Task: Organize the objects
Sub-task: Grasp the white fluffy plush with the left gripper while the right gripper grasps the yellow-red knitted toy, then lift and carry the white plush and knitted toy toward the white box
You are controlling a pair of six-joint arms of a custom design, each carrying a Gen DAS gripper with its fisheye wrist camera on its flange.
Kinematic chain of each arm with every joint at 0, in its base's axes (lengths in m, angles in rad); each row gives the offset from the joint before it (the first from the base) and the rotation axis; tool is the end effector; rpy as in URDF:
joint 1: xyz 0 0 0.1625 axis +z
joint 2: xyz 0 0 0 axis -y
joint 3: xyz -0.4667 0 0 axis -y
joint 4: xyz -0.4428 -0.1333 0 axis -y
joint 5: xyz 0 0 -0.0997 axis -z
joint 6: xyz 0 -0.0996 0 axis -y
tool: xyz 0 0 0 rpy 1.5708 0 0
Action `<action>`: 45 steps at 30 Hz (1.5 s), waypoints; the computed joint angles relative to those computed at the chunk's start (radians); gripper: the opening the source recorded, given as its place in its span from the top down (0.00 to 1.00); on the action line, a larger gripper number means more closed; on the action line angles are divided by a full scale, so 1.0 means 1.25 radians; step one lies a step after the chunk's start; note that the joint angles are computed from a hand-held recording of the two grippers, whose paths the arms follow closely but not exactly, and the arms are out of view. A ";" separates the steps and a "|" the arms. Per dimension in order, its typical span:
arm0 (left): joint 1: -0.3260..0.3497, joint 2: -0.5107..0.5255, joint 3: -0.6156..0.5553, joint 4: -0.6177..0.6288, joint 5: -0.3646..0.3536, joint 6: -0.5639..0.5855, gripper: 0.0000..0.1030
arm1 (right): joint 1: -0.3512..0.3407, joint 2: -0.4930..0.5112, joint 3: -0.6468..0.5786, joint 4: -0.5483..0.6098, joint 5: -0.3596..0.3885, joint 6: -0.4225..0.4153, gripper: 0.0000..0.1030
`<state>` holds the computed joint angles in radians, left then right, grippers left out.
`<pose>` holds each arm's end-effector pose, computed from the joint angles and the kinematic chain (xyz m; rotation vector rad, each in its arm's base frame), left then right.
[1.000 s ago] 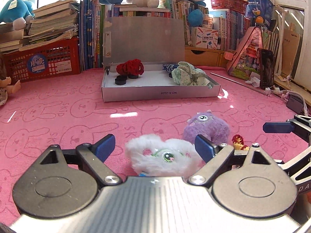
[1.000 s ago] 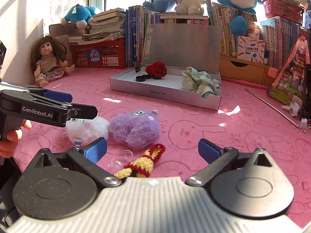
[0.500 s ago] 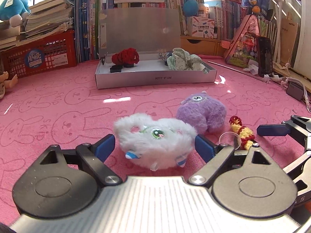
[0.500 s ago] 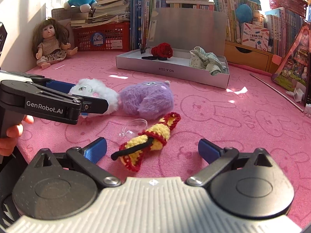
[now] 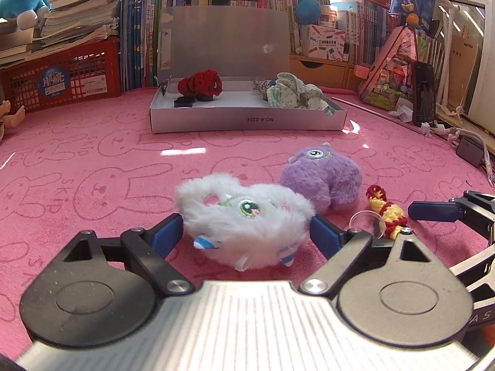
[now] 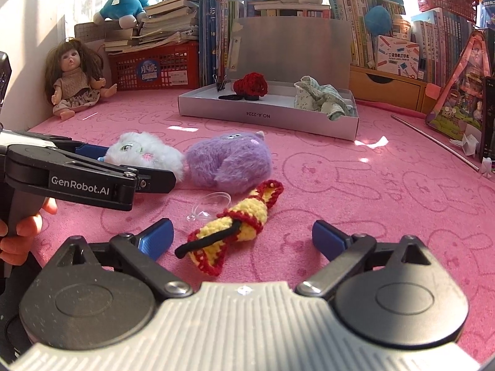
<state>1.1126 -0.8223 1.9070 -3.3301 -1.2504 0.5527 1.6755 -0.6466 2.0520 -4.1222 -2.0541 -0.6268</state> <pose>-0.1449 -0.6660 0.1014 1.1530 2.3941 -0.9091 0.1458 -0.5546 0.0614 0.4463 -2.1140 1.1944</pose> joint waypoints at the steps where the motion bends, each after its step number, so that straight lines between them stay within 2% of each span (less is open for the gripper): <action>1: 0.001 -0.001 0.001 0.000 -0.002 -0.003 0.12 | 0.000 -0.001 0.001 0.000 0.002 0.001 0.07; 7: 0.001 -0.002 0.004 -0.007 -0.006 0.001 0.13 | -0.001 -0.004 0.006 0.005 0.016 0.000 0.13; 11: 0.001 -0.003 0.005 -0.006 -0.007 0.001 0.17 | 0.002 -0.002 0.007 -0.003 0.022 -0.011 0.19; 19: 0.001 -0.004 0.006 -0.005 -0.008 0.000 0.22 | 0.006 -0.006 0.014 -0.009 0.013 -0.007 0.45; 23: 0.001 -0.007 0.006 -0.003 -0.010 -0.005 0.23 | 0.008 -0.008 0.020 -0.021 0.007 -0.011 0.52; 28: 0.000 -0.010 0.006 -0.004 -0.011 -0.007 0.24 | 0.010 -0.007 0.021 -0.050 0.000 -0.003 0.71; 45: -0.009 -0.004 -0.014 -0.001 0.007 -0.031 0.25 | 0.017 -0.010 0.007 -0.080 -0.007 0.020 0.75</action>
<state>1.1009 -0.8275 1.8895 -3.3320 -1.2411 0.5139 1.6971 -0.6592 2.0602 -4.2217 -2.0628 -0.6023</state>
